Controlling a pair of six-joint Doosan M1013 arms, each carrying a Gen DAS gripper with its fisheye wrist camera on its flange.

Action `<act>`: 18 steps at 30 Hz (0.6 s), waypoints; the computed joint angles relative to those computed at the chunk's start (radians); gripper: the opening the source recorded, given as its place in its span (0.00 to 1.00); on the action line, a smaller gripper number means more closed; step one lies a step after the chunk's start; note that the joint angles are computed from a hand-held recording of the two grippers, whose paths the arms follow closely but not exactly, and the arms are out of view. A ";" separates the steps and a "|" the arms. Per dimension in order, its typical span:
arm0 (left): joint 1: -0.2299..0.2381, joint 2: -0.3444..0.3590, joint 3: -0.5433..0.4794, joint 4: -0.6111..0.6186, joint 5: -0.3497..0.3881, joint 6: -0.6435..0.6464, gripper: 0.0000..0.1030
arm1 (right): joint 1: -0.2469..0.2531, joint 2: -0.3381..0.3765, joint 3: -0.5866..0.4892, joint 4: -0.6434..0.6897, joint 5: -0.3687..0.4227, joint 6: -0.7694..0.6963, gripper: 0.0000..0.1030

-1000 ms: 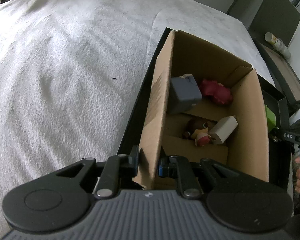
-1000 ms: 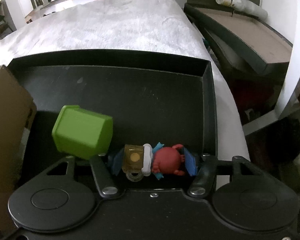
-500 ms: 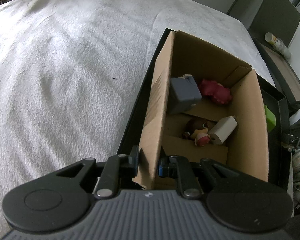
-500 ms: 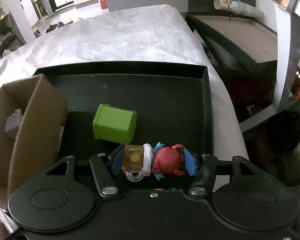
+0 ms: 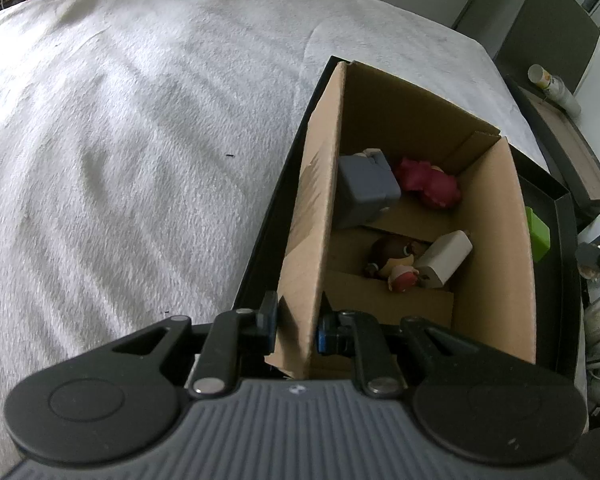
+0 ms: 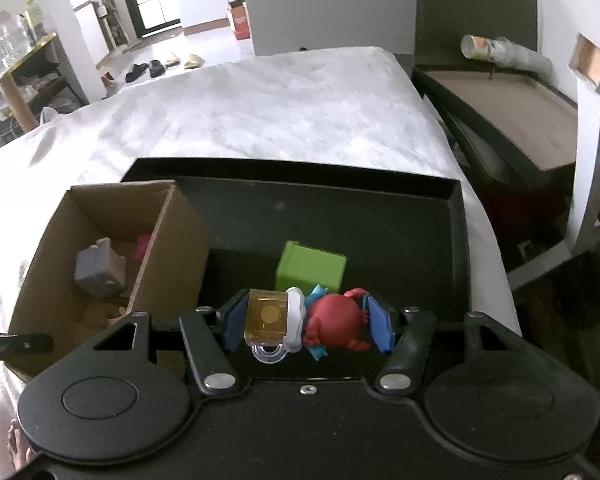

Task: Organize rigid objects
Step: 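Carry the red-yellow figure into the box and open the right gripper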

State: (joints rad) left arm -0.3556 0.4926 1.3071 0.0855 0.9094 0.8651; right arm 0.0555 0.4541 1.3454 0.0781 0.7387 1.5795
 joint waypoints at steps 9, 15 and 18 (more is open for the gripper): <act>-0.001 -0.002 0.001 0.001 0.000 0.001 0.17 | 0.020 -0.005 -0.011 0.029 -0.014 -0.026 0.58; -0.001 -0.002 0.001 0.000 0.000 0.001 0.17 | 0.036 -0.002 -0.025 0.064 -0.016 -0.056 0.58; -0.001 -0.002 0.001 0.000 -0.001 0.001 0.17 | 0.044 0.000 -0.031 0.080 -0.014 -0.074 0.58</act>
